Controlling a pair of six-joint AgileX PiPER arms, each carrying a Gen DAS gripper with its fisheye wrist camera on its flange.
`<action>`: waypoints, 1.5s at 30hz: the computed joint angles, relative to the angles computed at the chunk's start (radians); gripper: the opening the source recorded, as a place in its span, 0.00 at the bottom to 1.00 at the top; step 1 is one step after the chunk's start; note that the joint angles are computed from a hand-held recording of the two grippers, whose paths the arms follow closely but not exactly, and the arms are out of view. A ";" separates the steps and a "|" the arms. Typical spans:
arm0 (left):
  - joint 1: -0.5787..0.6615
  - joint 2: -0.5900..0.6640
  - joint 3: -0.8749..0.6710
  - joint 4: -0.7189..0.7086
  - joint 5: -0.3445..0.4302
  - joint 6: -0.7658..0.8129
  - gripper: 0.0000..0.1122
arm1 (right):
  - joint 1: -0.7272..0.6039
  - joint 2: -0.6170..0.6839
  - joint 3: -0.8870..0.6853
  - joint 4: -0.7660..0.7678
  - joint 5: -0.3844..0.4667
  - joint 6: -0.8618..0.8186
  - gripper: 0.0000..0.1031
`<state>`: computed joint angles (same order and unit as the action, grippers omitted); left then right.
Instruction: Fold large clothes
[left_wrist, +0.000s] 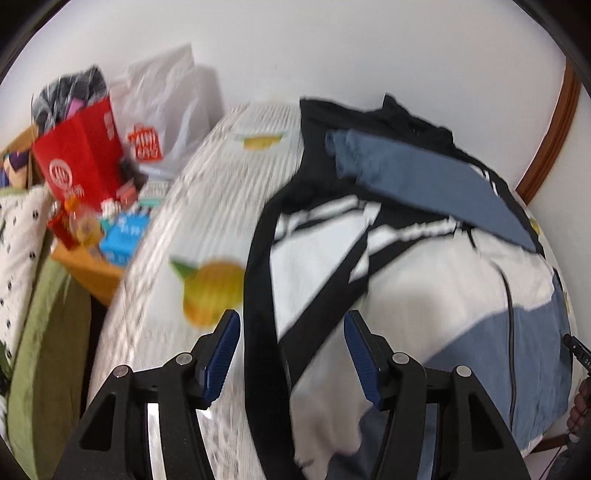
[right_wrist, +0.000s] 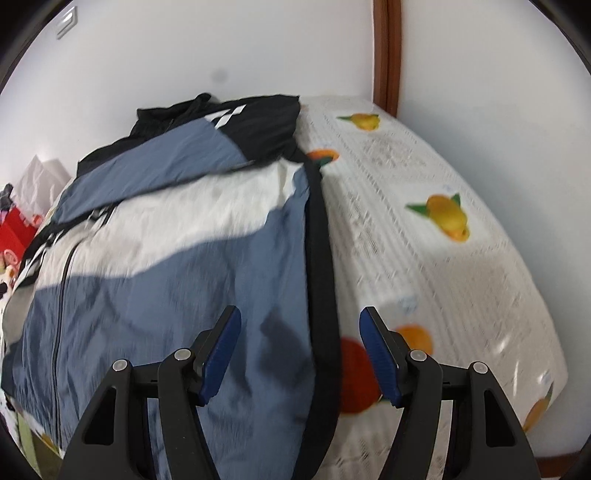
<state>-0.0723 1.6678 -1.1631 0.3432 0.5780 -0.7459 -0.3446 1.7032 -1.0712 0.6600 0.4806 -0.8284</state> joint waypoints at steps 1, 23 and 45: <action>0.005 -0.013 0.036 -0.026 -0.027 0.013 0.50 | -0.001 -0.005 0.020 0.019 -0.005 -0.024 0.64; -0.138 -0.116 0.259 0.184 -0.121 -0.238 0.22 | 0.024 -0.096 0.231 0.249 -0.130 -0.289 0.12; -0.181 -0.386 0.148 0.316 -0.074 -0.276 0.08 | -0.269 -0.387 0.093 0.537 0.306 -0.483 0.04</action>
